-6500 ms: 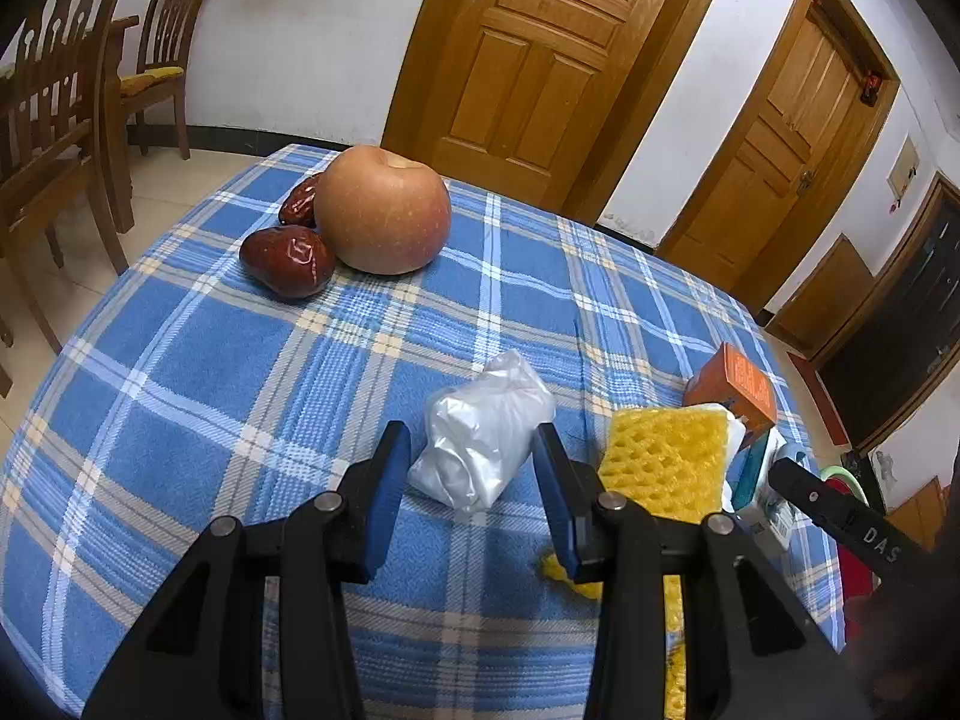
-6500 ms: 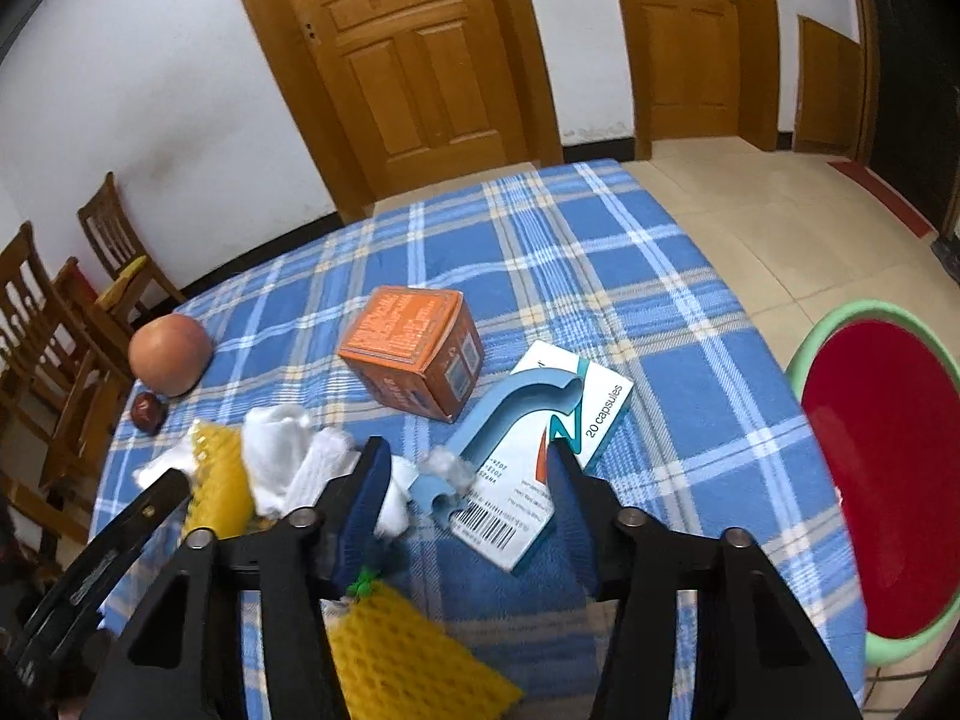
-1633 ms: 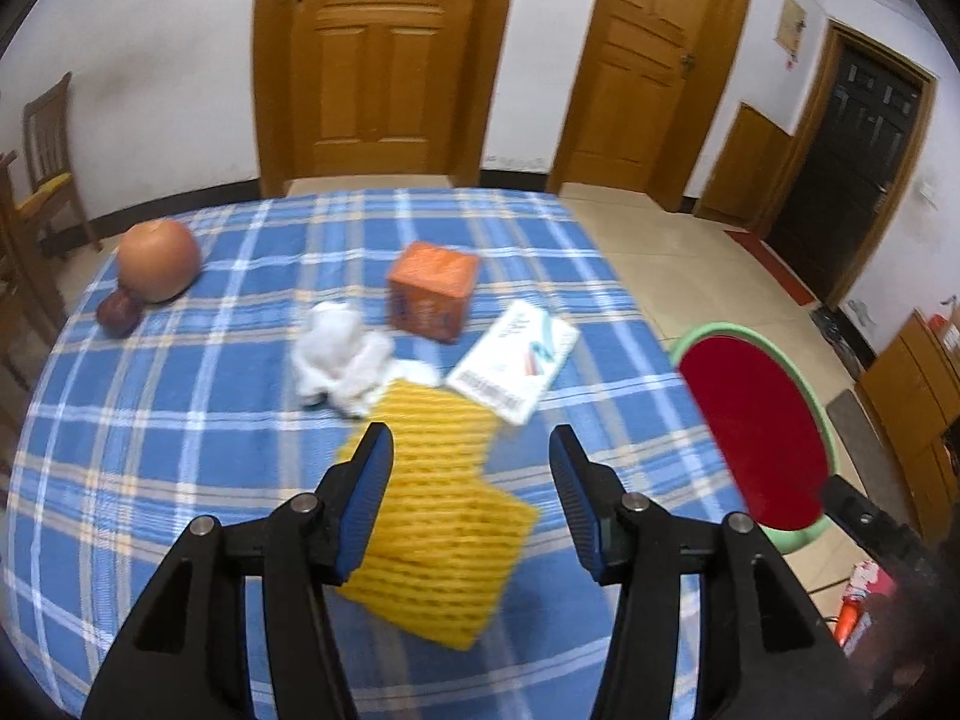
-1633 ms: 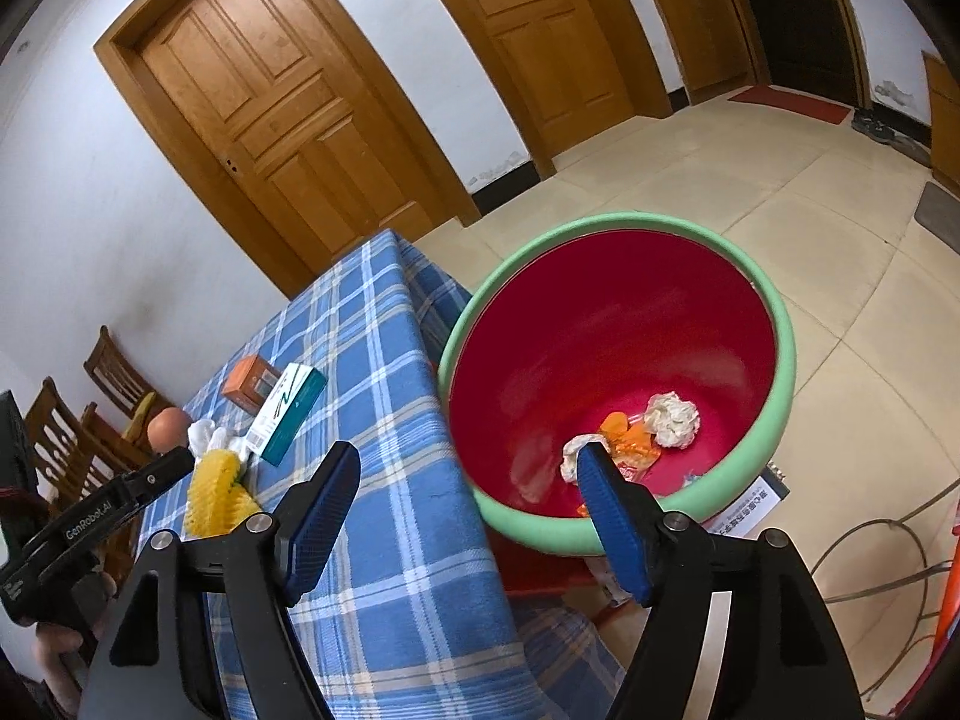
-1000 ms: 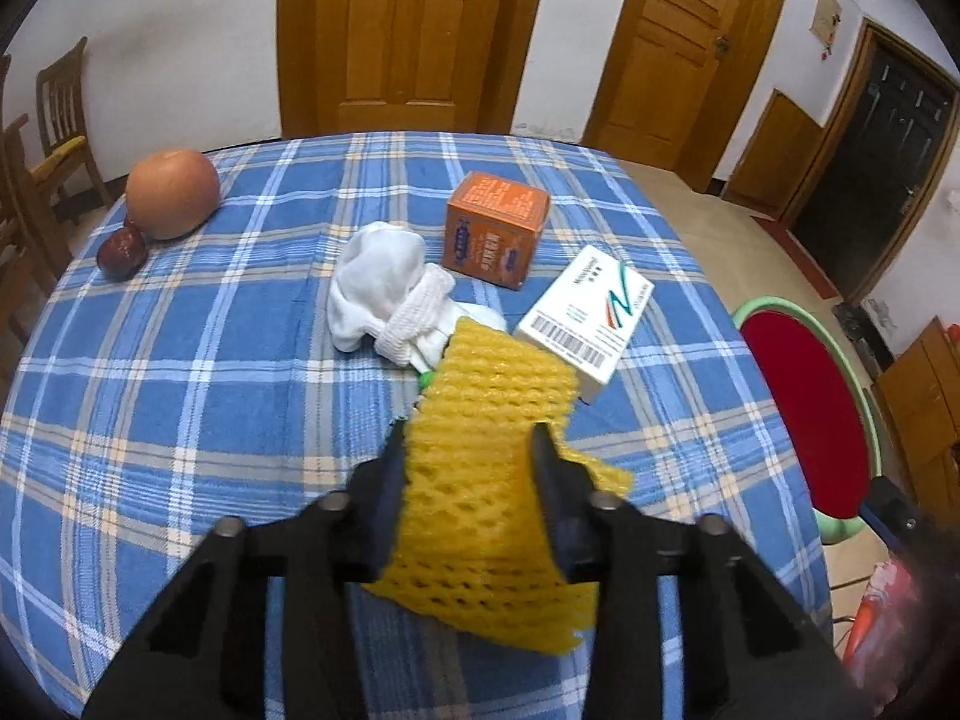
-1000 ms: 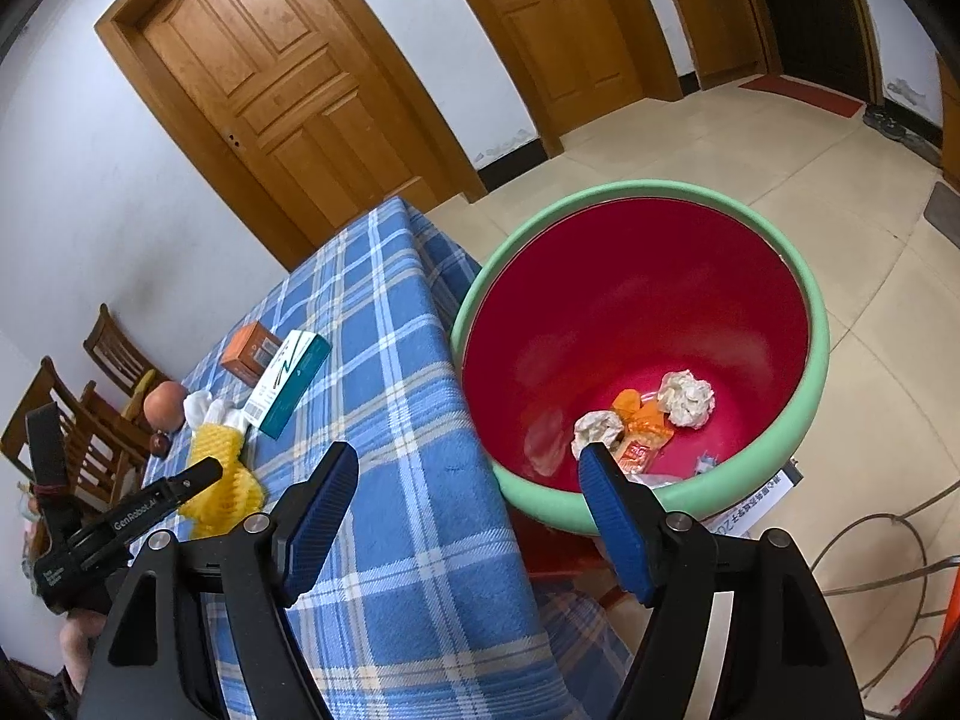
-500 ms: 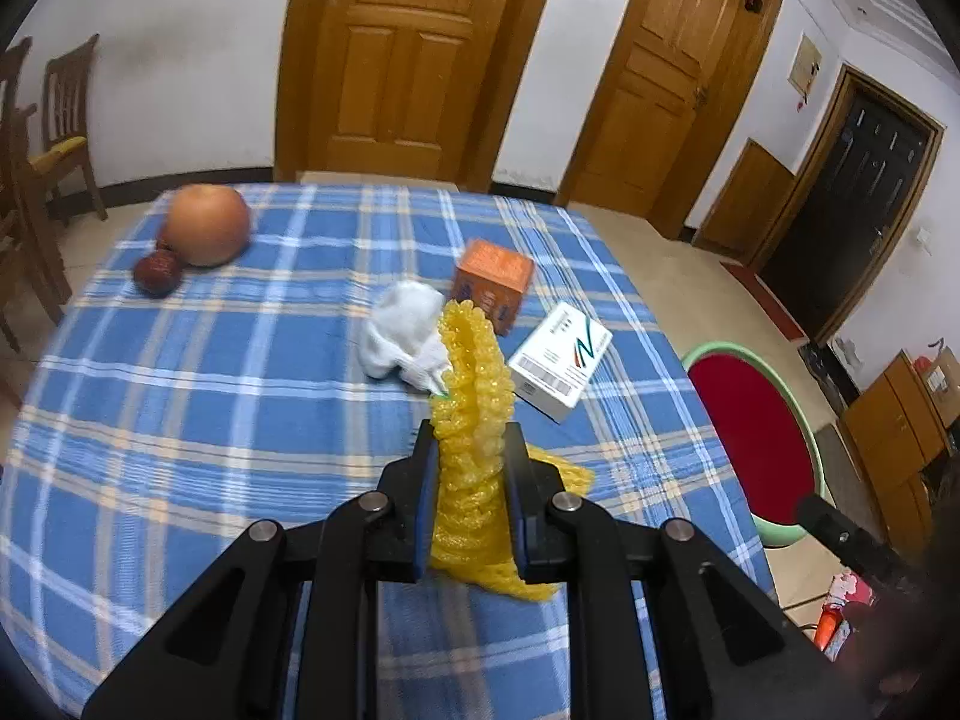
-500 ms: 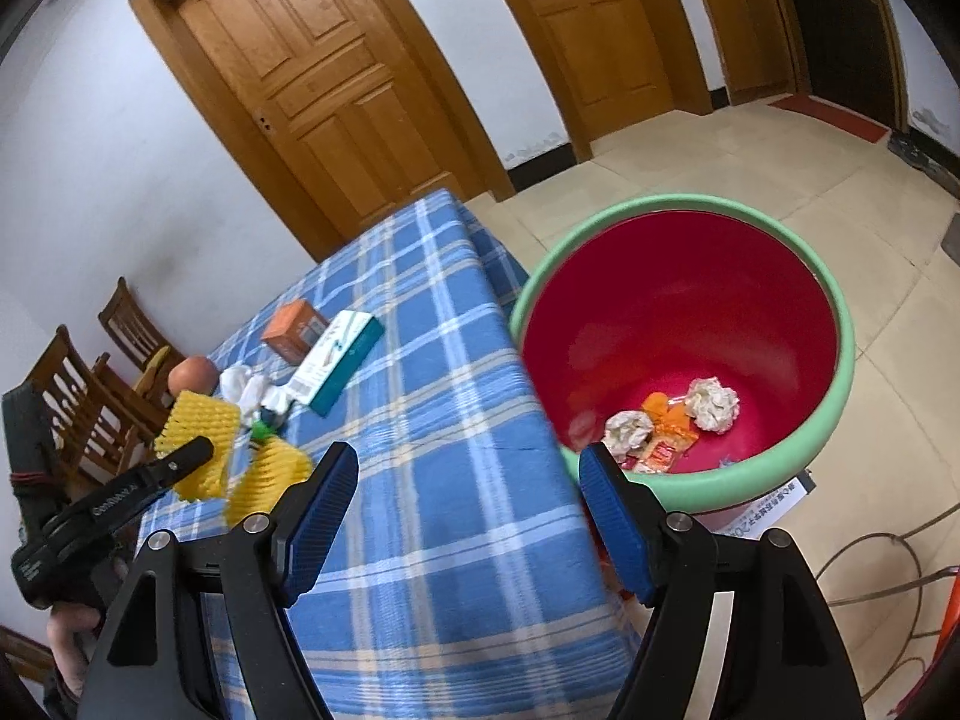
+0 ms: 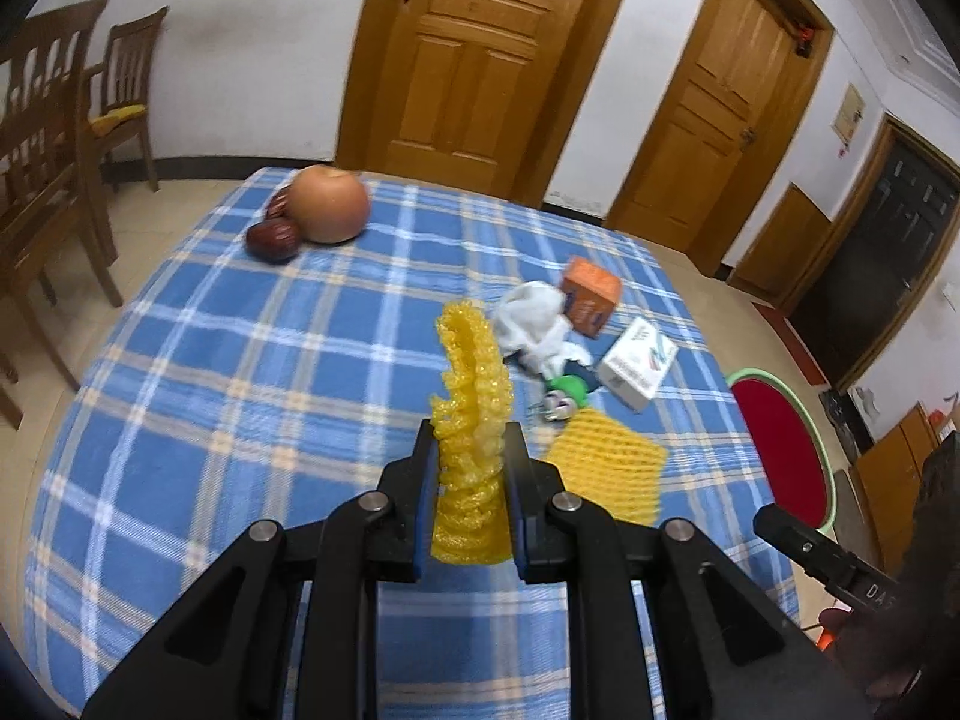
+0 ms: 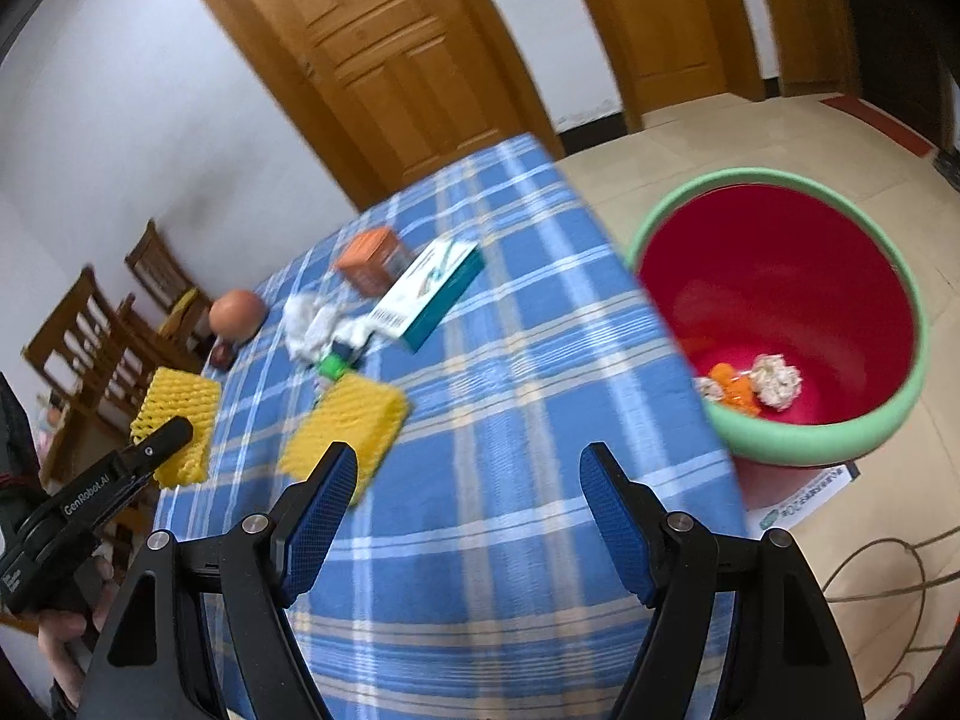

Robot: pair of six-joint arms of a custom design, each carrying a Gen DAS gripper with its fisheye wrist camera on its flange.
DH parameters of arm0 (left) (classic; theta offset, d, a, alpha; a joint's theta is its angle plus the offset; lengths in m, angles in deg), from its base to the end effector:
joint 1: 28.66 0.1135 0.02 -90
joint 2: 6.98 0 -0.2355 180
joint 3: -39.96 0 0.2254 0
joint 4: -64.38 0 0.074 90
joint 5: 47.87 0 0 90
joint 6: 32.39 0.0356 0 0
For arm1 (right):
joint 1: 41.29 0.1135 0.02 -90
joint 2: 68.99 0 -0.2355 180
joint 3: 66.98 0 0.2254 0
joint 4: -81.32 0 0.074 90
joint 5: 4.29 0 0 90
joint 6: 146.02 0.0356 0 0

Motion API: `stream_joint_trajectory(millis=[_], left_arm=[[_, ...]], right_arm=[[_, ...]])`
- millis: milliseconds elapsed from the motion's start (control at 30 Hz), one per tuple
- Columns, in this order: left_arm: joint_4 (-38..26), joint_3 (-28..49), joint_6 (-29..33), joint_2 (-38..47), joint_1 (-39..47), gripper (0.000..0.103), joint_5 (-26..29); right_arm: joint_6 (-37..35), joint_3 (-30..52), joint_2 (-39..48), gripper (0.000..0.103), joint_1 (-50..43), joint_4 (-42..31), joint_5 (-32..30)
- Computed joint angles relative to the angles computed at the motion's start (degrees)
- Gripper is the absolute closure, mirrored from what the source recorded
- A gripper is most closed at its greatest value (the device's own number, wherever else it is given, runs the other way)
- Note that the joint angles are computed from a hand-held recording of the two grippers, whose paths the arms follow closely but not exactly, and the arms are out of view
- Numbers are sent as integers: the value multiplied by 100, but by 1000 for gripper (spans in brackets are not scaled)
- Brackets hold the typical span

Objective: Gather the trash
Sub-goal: 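Lift the foam net sleeve with the left tool while the right tool grasps the yellow foam square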

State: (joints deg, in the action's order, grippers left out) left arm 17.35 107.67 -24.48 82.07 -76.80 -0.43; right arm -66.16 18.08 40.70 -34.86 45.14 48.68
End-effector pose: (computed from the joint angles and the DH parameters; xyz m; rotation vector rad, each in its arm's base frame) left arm 0.1934 -0.1798 0.1738 -0.8420 2.1673 -0.0218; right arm 0.3496 0.0610 0.1519 -0.5760 2.4425 0.8157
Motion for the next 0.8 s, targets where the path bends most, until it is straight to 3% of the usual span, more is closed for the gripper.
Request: stream_joint_trajectory(millis=[333, 800], left_arm=[[-564, -542, -942, -381, -160, 84, -4], [-482, -816, -1107, -315, -95, 84, 76]], right_arm=[[-28, -100, 1, 25, 1032, 154, 565], [449, 223, 659, 25, 1559, 715, 846]])
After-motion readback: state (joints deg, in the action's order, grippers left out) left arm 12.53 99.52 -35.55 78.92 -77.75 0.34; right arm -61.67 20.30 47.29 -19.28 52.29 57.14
